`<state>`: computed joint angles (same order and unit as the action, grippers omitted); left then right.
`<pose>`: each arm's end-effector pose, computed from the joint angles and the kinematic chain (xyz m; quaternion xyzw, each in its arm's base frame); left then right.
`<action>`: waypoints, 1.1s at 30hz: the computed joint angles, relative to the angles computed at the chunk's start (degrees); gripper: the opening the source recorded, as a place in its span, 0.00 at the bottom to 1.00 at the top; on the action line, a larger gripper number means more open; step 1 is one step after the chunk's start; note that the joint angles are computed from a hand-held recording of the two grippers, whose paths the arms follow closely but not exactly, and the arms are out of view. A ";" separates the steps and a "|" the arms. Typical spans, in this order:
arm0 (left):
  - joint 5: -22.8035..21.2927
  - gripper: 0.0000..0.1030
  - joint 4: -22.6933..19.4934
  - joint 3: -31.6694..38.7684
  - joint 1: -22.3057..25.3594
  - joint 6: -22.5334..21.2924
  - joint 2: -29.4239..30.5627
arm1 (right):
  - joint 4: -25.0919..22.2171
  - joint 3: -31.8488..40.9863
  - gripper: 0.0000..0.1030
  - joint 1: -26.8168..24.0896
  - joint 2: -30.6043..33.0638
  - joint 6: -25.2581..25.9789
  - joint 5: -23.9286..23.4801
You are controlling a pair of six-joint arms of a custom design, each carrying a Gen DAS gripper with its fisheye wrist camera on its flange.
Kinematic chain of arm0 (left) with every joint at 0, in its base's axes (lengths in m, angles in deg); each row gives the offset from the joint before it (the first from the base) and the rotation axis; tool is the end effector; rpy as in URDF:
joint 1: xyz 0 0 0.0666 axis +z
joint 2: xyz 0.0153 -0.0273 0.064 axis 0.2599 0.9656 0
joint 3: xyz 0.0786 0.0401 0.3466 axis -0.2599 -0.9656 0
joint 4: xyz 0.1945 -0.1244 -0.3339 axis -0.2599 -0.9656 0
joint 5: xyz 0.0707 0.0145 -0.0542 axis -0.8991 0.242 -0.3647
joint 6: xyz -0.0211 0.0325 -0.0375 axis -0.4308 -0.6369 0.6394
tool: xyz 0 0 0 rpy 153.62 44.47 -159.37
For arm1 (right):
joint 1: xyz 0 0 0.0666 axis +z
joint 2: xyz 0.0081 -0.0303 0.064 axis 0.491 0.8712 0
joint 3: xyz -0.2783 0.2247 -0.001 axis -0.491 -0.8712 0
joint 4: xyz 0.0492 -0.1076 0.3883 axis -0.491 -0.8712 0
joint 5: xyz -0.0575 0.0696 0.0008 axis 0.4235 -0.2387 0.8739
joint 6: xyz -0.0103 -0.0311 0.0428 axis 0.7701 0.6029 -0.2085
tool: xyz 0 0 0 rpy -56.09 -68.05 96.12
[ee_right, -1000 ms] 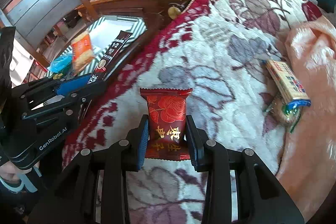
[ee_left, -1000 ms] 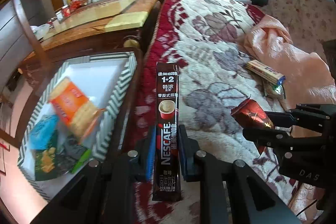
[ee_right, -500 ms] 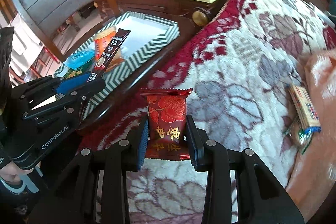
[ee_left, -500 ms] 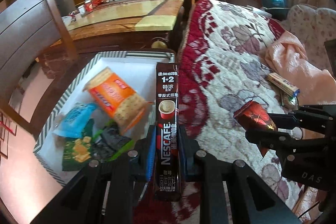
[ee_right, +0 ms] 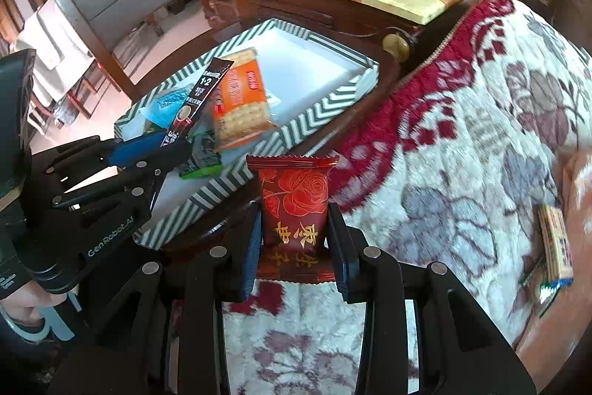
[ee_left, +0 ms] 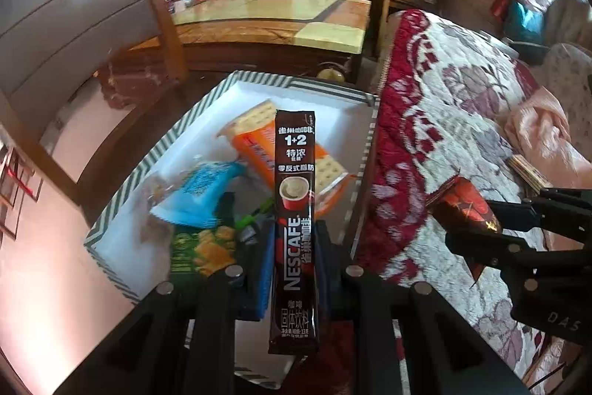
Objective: Organize snacks
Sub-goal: 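Carry the Nescafe stick and red packet over the white tray and lower them, then open both tools to drop the items and move back to the blanket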
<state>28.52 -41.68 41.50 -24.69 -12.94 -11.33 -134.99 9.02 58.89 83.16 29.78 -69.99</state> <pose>0.3719 -0.2955 0.3660 0.0830 0.9454 -0.0189 0.3147 0.3782 0.2172 0.4016 -0.1306 0.9519 0.1462 0.2356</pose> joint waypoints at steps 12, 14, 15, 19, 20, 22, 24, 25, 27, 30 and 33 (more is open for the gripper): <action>1.51 0.21 -0.38 -2.81 4.79 3.55 -2.35 | -1.12 6.52 0.31 2.46 6.54 2.10 -0.70; 1.79 0.21 -0.45 -3.12 5.34 3.93 -2.50 | -1.31 7.62 0.31 2.81 7.76 2.35 -1.02; 1.84 0.21 -0.47 -3.37 5.60 4.15 -2.65 | -1.38 8.18 0.31 2.97 8.35 2.42 -1.25; 1.58 0.21 -0.51 -3.98 6.30 4.59 -3.06 | -1.38 10.51 0.31 3.90 10.77 2.86 -2.74; 1.57 0.21 -0.52 -4.18 6.50 4.60 -3.21 | -1.36 11.34 0.31 4.20 11.65 2.94 -3.24; 1.56 0.21 -0.64 -4.46 6.84 4.69 -3.35 | -1.45 12.54 0.31 4.57 12.92 3.03 -3.93; 1.68 0.21 -0.64 -4.68 7.23 4.79 -3.43 | -1.75 14.10 0.31 5.06 14.53 3.38 -4.72; 1.70 0.21 -0.62 -4.78 7.41 4.86 -3.47 | -1.89 14.61 0.31 5.18 15.08 3.62 -4.95; 1.79 0.21 -0.64 -4.86 7.74 4.91 -3.44 | -2.60 16.14 0.31 5.51 16.79 4.28 -5.37; 2.15 0.22 -0.71 -4.82 8.12 4.78 -3.19 | -3.61 17.96 0.31 5.64 19.06 4.81 -5.15; 2.45 0.22 -0.69 -4.64 8.29 4.75 -2.82 | -3.95 19.55 0.31 5.32 20.86 5.19 -4.22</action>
